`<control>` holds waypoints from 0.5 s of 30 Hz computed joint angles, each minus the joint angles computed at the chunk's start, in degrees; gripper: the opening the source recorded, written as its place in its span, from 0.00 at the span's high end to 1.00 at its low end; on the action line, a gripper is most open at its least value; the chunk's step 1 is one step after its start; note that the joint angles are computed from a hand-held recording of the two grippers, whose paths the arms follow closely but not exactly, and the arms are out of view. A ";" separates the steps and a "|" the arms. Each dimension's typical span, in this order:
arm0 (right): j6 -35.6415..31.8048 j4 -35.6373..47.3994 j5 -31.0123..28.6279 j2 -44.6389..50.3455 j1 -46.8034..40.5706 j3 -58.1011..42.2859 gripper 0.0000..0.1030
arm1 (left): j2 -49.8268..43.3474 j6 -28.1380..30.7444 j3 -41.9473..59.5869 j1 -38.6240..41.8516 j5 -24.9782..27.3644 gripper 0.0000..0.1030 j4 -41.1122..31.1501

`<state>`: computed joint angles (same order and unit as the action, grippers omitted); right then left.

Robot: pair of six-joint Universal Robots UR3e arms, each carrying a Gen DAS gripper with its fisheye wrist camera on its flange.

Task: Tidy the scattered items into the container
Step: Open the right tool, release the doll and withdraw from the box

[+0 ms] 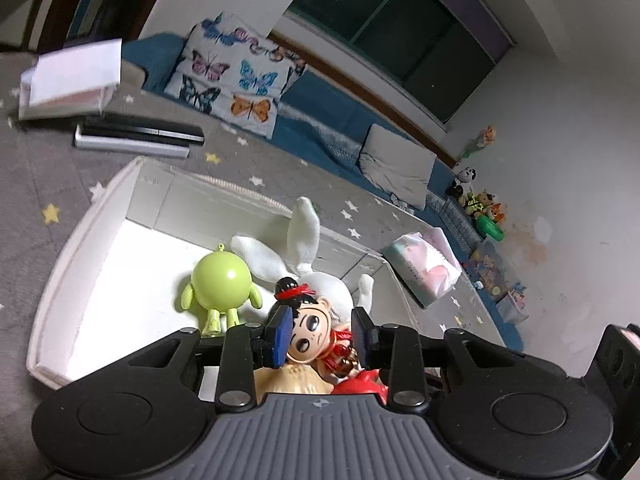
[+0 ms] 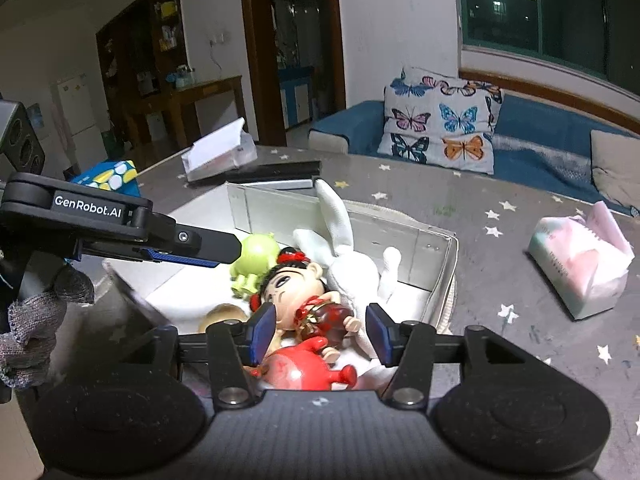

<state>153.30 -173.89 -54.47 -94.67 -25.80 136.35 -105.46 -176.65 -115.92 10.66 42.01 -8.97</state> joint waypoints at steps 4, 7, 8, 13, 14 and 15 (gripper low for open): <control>-3.10 3.28 2.87 -7.61 -2.67 4.98 0.41 | 6.03 3.15 -6.23 1.45 -0.74 0.66 0.94; -5.50 6.64 4.64 -13.86 -4.46 8.41 0.39 | 10.54 6.29 -9.53 2.31 -0.75 0.66 -1.73; -6.27 7.99 5.36 -15.96 -5.23 9.43 0.37 | 12.27 7.34 -10.82 2.69 -0.84 0.66 -2.81; -11.35 19.83 9.71 -30.07 -10.21 14.18 0.30 | 20.05 11.24 -17.54 4.84 -1.04 0.66 -5.14; -12.25 22.13 10.22 -32.39 -10.94 14.72 0.29 | 21.57 11.81 -18.80 5.01 -0.61 0.66 -5.28; -13.38 24.84 10.71 -35.16 -11.76 15.38 0.28 | 23.05 12.40 -20.11 5.14 -0.12 0.66 -5.28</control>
<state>139.92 -149.05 -43.76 -129.83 -37.56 151.73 -82.42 -164.24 -136.03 15.80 41.89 -14.25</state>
